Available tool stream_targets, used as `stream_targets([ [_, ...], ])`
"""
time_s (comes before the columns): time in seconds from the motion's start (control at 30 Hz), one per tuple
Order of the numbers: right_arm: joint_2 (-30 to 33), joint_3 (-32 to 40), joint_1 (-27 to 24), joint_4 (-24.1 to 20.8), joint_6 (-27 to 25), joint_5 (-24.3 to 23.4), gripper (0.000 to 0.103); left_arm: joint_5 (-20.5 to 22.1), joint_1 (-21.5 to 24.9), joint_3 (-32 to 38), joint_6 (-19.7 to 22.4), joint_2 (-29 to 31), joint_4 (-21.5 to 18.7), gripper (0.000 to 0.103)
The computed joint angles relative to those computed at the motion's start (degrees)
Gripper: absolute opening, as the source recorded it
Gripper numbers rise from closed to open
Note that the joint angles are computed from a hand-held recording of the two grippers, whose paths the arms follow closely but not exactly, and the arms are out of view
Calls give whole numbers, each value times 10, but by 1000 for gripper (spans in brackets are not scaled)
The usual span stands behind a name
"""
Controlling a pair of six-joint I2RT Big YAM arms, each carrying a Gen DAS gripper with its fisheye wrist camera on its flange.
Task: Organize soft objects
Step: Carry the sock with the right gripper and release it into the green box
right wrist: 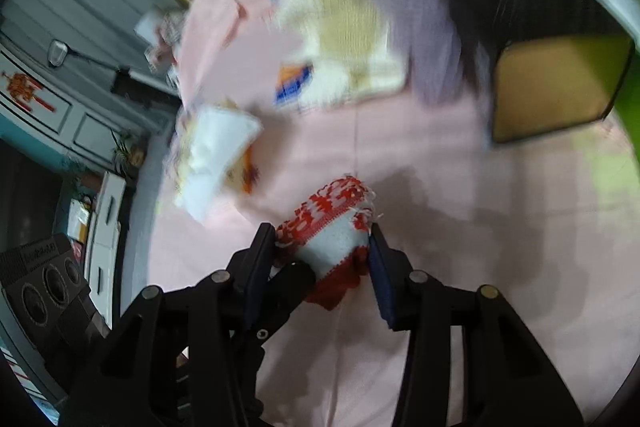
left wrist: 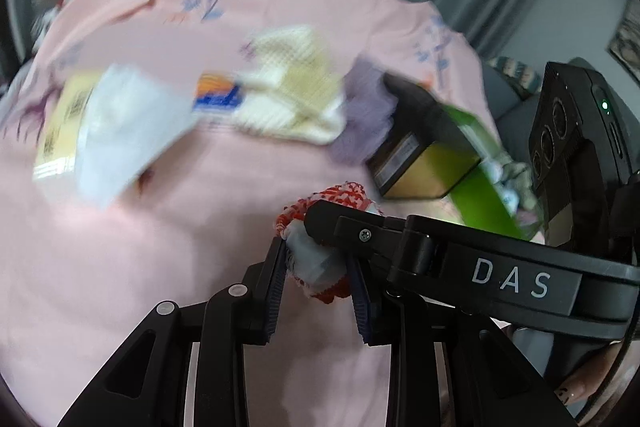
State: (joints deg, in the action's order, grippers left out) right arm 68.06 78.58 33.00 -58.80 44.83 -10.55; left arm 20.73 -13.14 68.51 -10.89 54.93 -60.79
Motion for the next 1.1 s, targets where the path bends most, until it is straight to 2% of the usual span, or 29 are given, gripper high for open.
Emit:
stream_targets([
  [0.17, -21, 44, -47, -9, -19, 37, 45, -30, -62, 82, 2, 41, 29, 30],
  [0.37, -35, 109, -128, -36, -69, 99, 45, -60, -149, 195, 12, 117, 66, 30],
  [0.47, -47, 111, -181, -27, -83, 93, 45, -63, -182, 237, 19, 156, 85, 30],
  [0.6, -71, 71, -253, -1, -81, 74, 45, -62, -224, 271, 31, 207, 102, 30],
  [0.8, -83, 9, -345, 21, -38, 33, 44, -47, -264, 314, 31, 285, 85, 30],
  [1.1, -91, -53, -390, 31, 18, 14, 41, -44, -292, 333, 19, 343, 56, 30],
])
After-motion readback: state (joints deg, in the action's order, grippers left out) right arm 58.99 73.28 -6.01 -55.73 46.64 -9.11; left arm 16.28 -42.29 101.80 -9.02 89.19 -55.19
